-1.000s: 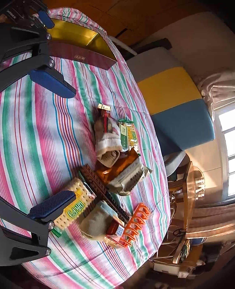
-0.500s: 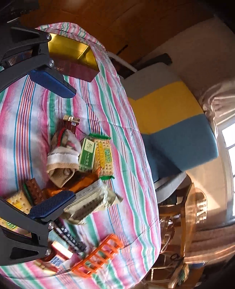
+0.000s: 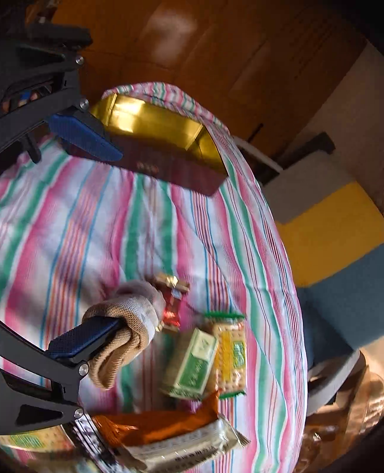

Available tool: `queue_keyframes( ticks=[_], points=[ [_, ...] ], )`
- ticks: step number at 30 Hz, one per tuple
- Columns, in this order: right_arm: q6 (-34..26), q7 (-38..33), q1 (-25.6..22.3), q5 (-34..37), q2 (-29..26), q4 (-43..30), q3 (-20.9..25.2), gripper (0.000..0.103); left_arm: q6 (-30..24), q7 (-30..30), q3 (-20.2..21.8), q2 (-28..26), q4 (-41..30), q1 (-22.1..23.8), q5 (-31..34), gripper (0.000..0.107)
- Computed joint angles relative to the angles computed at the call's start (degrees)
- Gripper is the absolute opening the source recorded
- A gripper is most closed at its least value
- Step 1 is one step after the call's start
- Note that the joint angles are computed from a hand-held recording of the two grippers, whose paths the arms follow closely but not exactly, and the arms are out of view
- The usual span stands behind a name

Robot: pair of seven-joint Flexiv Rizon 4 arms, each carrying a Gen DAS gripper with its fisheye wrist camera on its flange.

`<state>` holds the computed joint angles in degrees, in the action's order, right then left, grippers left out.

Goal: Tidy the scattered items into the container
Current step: 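Lower the left tool onto the rolled beige sock while the right tool approaches the WEIDAN cracker pack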

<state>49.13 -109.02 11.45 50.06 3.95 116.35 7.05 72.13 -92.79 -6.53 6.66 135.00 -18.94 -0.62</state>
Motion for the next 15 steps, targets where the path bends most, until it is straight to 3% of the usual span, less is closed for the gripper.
queue_keyframes(
  ticks=[3,7,11,12,15],
  points=[
    [-4.5,-2.4,-0.3,5.5,2.6,0.9,-0.7,0.103,0.1,0.0,0.4,1.1,0.7,0.0,-0.5,0.045],
    [1.8,0.6,-0.1,4.1,5.2,3.3,-0.2,0.103,0.3,0.9,0.9,2.0,1.8,-0.3,-2.1,0.045],
    [14.8,13.7,-0.3,-8.9,0.9,4.3,1.2,0.103,0.1,0.9,0.8,2.6,2.2,-0.4,-3.0,0.045],
    [15.7,15.9,-0.3,-10.9,-0.5,4.0,0.8,0.103,-0.1,0.9,0.7,2.7,2.2,-0.5,-3.3,0.045],
    [12.9,16.1,-0.5,-8.1,-4.0,1.7,-0.1,0.103,-0.2,0.5,0.4,2.7,1.9,-0.1,-2.6,0.045]
  ],
)
